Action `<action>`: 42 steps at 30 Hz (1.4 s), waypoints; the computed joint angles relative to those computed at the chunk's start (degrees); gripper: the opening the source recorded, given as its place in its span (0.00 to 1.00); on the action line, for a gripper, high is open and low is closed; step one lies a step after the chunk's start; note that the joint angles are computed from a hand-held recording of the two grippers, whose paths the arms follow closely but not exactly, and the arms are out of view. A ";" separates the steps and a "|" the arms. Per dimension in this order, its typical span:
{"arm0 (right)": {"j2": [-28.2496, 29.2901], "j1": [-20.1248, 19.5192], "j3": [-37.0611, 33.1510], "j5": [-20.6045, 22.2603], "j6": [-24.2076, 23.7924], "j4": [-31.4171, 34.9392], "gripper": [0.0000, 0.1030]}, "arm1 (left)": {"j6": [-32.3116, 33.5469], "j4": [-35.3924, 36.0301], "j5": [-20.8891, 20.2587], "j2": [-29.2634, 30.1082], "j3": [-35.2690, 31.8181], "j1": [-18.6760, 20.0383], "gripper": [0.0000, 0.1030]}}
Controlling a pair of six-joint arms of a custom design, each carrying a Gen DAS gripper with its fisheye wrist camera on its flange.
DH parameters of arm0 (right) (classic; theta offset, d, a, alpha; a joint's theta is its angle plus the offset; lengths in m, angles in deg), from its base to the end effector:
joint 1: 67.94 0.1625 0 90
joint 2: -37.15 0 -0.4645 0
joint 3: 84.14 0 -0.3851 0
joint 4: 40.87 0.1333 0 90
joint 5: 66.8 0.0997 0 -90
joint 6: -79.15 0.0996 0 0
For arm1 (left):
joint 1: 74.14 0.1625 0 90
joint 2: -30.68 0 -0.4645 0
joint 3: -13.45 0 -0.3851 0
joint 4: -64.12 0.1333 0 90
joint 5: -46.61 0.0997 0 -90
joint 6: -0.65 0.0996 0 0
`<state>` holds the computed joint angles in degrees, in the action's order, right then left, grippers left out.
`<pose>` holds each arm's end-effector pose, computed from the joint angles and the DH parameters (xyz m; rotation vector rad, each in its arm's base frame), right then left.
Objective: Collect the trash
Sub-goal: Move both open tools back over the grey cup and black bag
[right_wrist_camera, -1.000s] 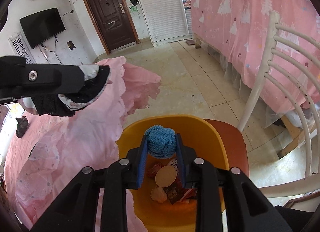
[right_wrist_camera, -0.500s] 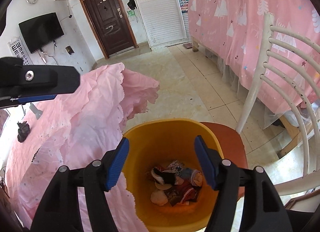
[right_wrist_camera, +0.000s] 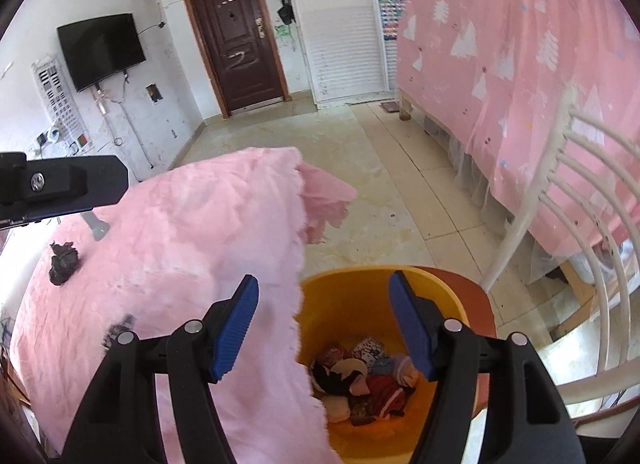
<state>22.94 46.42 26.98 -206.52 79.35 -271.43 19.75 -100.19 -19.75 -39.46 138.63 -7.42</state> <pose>0.2669 -0.4506 -0.0836 0.0619 -2.2624 1.0901 -0.0395 -0.5302 0.2305 0.8877 2.5555 -0.4793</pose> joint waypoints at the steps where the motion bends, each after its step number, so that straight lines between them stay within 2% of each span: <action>1: 0.11 0.48 -0.93 -0.22 -0.22 1.08 0.56 | 0.05 0.38 -0.05 -0.34 -0.39 0.31 0.67; 11: 1.68 4.07 -10.68 -1.44 -2.05 12.36 0.56 | 1.69 2.87 -0.94 -3.89 -4.76 5.91 0.68; 21: 5.78 6.55 -21.97 -1.55 -3.17 23.90 0.56 | 3.23 6.25 -2.28 -5.58 -10.41 12.38 0.68; 32: 11.56 8.72 -37.25 -2.26 -4.70 37.18 0.56 | 4.80 10.38 -3.14 -4.32 -17.27 18.62 0.68; 42: 15.96 9.14 -49.00 -2.68 -6.21 45.92 0.56 | 5.48 13.75 -3.84 -2.47 -21.80 23.04 0.68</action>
<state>38.91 55.56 -22.02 -209.20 73.14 -225.51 25.23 -86.44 -23.59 -41.93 116.83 15.63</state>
